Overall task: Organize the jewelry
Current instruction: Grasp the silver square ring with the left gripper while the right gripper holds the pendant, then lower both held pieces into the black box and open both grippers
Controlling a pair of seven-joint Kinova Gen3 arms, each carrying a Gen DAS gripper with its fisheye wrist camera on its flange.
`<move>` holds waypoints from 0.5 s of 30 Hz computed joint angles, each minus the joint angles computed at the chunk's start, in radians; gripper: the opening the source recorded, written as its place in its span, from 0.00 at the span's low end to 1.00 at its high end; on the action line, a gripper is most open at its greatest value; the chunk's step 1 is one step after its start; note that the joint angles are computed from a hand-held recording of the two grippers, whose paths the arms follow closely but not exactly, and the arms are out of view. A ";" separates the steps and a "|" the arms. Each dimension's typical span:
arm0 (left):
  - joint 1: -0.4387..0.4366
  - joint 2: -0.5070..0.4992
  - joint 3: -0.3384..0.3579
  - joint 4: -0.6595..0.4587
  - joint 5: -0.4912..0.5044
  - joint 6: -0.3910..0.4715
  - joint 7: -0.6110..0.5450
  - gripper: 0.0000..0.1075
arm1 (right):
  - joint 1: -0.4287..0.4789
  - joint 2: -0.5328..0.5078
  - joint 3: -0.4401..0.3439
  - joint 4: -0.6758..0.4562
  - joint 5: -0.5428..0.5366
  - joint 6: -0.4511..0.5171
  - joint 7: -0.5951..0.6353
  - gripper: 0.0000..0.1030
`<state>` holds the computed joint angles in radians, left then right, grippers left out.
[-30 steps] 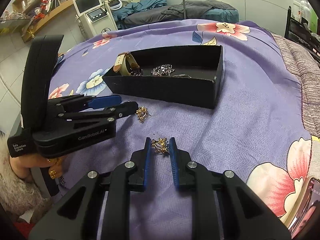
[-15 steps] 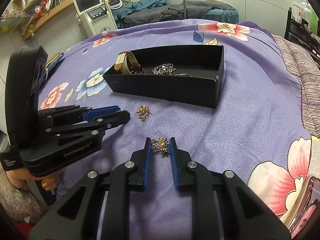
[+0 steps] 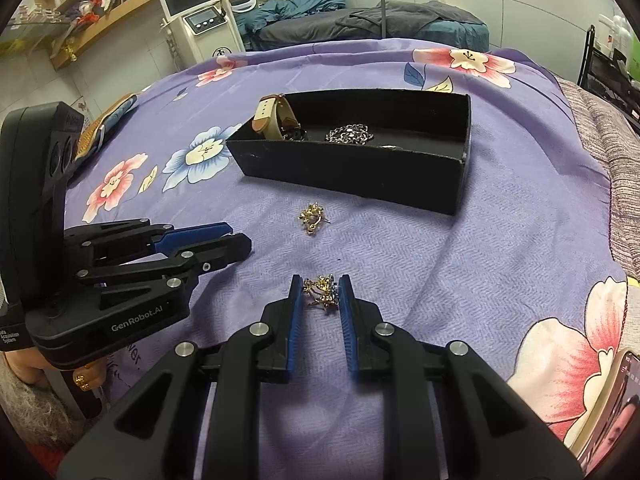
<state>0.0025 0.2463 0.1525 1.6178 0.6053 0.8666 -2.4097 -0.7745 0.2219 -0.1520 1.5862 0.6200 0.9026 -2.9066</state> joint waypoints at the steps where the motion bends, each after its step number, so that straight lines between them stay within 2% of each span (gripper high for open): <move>1: 0.001 -0.001 0.000 0.001 -0.001 0.000 0.001 0.19 | -0.001 0.001 0.000 -0.001 0.001 0.001 -0.001 0.18; 15: 0.002 -0.005 0.002 -0.029 0.013 0.008 -0.010 0.19 | 0.004 -0.011 0.001 -0.014 0.028 0.013 -0.010 0.18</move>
